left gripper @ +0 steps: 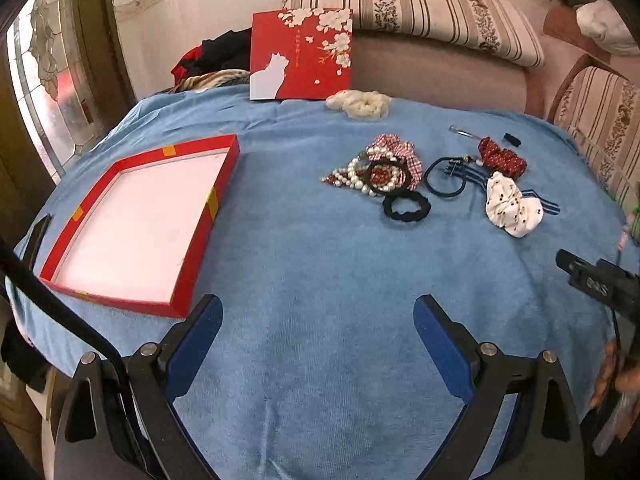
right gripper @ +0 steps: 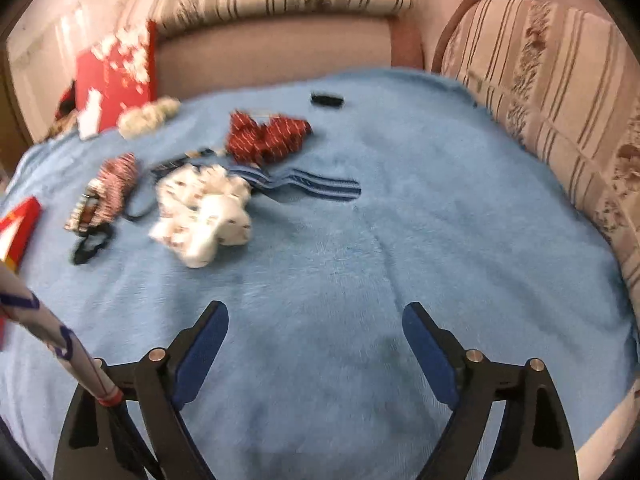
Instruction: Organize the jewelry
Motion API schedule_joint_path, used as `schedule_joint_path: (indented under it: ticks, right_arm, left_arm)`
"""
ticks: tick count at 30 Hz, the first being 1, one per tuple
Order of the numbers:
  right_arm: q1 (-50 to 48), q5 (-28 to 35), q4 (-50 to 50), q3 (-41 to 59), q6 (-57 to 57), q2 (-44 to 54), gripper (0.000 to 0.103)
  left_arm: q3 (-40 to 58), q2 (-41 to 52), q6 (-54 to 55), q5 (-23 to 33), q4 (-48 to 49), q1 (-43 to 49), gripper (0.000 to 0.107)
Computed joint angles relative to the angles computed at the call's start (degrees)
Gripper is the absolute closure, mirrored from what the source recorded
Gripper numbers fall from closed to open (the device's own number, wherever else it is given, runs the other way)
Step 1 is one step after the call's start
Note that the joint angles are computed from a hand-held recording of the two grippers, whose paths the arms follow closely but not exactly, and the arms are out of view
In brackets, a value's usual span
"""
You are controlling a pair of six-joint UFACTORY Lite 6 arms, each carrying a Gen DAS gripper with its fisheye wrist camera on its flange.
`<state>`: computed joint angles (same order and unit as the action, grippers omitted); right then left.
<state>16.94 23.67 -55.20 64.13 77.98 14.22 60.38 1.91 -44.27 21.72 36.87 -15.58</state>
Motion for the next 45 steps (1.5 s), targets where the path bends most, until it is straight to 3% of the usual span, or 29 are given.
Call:
schedule_joint_path:
  ticks: [2, 4, 9, 12, 14, 15, 17, 24, 29, 36, 45]
  right_arm:
    - [1.8, 2.24, 1.73, -0.82, -0.97, -1.69, 0.014]
    - [2.35, 1.95, 7.68, -0.94, -7.14, -3.16, 0.024]
    - [4.4, 0.67, 12.18, -1.73, -9.87, -5.85, 0.025]
    - [6.61, 0.84, 10.69, -1.76, -6.81, -6.06, 0.025]
    - [7.55, 1.37, 11.39, -0.78, -6.65, -5.61, 0.025]
    - [7.86, 1.65, 11.7, -0.51, -6.75, -5.51, 0.025]
    - [8.69, 2.2, 11.36, -0.03, -6.22, -5.42, 0.025]
    - [11.04, 3.85, 8.01, -0.15, -1.69, -6.47, 0.025]
    - [13.33, 5.15, 4.97, -0.29, 2.11, -7.46, 0.025]
    - [16.91, 8.27, 0.37, -1.54, 6.18, -9.43, 0.025]
    - [17.83, 8.98, -1.18, -3.99, 8.19, -11.73, 0.025]
  left_arm:
    - [0.61, 0.52, -1.7, 0.07, 4.1, 1.56, 0.01]
    - [3.84, 3.18, -2.83, 2.35, 6.86, 3.03, 0.01]
    - [12.27, 11.11, 12.0, 1.53, -2.02, 11.57, 0.014]
    - [17.37, 17.13, 18.73, 2.93, -4.02, 14.09, 0.047]
    - [19.59, 20.2, 22.31, 4.44, -5.51, 15.89, 0.081]
    - [20.76, 21.42, 25.67, 5.27, -8.55, 16.99, 0.082]
    - [20.62, 21.13, 33.25, 4.72, -17.28, 19.79, 0.083]
    - [14.49, 13.32, 35.53, 4.27, -24.5, 21.91, 0.08]
    - [12.84, 5.64, 35.62, 5.54, -30.57, 18.54, 0.056]
    - [5.99, -5.83, 22.5, 5.85, -21.84, 8.3, 0.037]
    - [3.32, -8.91, 15.39, 6.83, -15.36, 1.75, 0.037]
